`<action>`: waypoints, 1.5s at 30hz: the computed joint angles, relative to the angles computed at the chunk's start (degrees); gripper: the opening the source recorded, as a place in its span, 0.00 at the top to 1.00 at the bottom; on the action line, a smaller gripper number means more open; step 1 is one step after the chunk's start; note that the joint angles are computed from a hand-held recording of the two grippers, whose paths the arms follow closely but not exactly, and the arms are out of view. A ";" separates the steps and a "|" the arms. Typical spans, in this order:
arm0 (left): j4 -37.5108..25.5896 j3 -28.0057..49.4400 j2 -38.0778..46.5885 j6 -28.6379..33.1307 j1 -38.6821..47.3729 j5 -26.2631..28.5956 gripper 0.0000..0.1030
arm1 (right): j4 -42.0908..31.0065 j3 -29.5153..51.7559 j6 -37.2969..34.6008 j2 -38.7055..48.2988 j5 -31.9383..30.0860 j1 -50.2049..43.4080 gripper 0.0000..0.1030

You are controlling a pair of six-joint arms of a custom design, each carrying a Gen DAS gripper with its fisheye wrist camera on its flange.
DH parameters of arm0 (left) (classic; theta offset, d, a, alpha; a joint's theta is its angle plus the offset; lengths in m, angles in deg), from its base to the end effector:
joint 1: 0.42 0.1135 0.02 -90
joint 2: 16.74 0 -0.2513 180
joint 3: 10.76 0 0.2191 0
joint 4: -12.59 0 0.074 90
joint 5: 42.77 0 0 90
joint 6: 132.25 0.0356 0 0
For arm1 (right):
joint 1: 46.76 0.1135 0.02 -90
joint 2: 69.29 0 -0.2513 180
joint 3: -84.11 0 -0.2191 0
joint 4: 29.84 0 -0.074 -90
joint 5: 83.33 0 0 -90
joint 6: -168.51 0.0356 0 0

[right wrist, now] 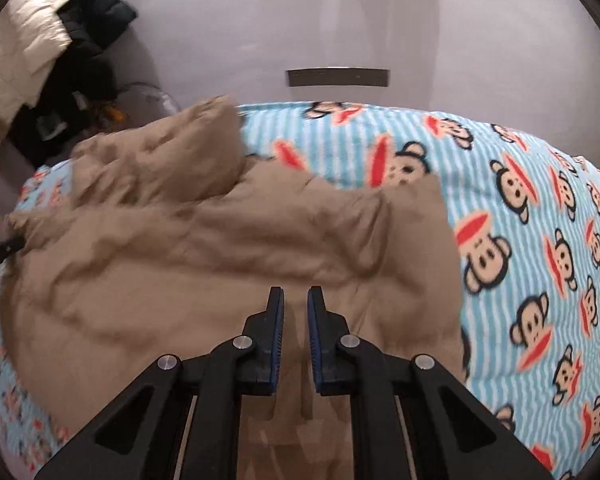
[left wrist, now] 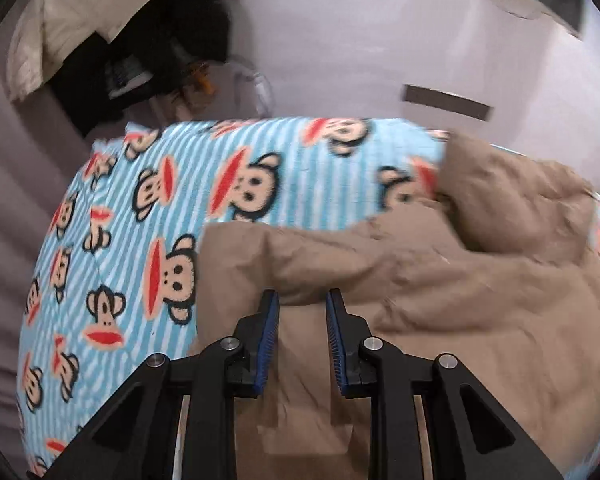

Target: Fold large clothes

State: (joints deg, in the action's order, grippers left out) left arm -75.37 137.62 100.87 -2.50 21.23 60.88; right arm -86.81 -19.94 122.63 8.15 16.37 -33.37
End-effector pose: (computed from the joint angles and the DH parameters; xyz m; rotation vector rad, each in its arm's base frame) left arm 0.3596 0.1337 0.3570 0.4858 2.4837 0.1199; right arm 0.2363 0.0501 0.2601 0.7420 2.4672 0.1583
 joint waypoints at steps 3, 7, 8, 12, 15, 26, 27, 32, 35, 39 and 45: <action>-2.67 5.90 5.48 -4.02 -0.59 -1.23 0.74 | 3.52 -1.18 -1.30 4.47 -3.93 -7.14 0.88; 2.90 -2.40 2.81 -3.35 -1.42 -2.32 0.74 | 10.97 -6.74 1.16 5.81 -12.15 -13.79 0.92; 5.20 -5.60 1.55 -2.95 -1.71 -2.64 0.74 | 12.18 -7.51 1.32 6.38 -12.85 -14.25 0.92; 10.28 -12.15 -1.02 -2.85 -2.54 -3.81 0.74 | 13.94 -8.30 0.73 7.88 -12.87 -14.09 0.92; 11.58 -13.68 -1.57 -2.88 -2.57 -3.94 0.74 | 14.26 -8.39 0.42 8.54 -12.46 -13.60 0.92; 7.96 -10.26 -3.15 -4.14 -2.06 -5.56 0.74 | 2.71 2.05 -0.84 12.57 -6.37 -8.78 0.87; 6.53 -8.63 -3.15 -3.96 -1.50 -4.89 0.74 | 1.48 2.66 -1.30 12.06 -5.70 -8.24 0.87; 2.69 -4.95 -5.06 -1.94 2.46 -1.44 0.74 | -0.65 0.96 0.67 6.09 -5.57 -7.99 0.87; 4.53 -9.26 -8.95 2.72 4.66 0.38 0.74 | -1.79 -0.80 1.74 1.58 -5.95 -7.90 0.87; 5.06 -14.52 -13.40 7.73 6.57 2.00 0.74 | -3.63 -2.62 3.81 -4.20 -5.09 -4.72 0.87; 2.34 -20.99 -18.38 12.39 9.59 3.57 0.74 | -6.12 -3.99 11.57 -9.14 -3.80 4.30 0.84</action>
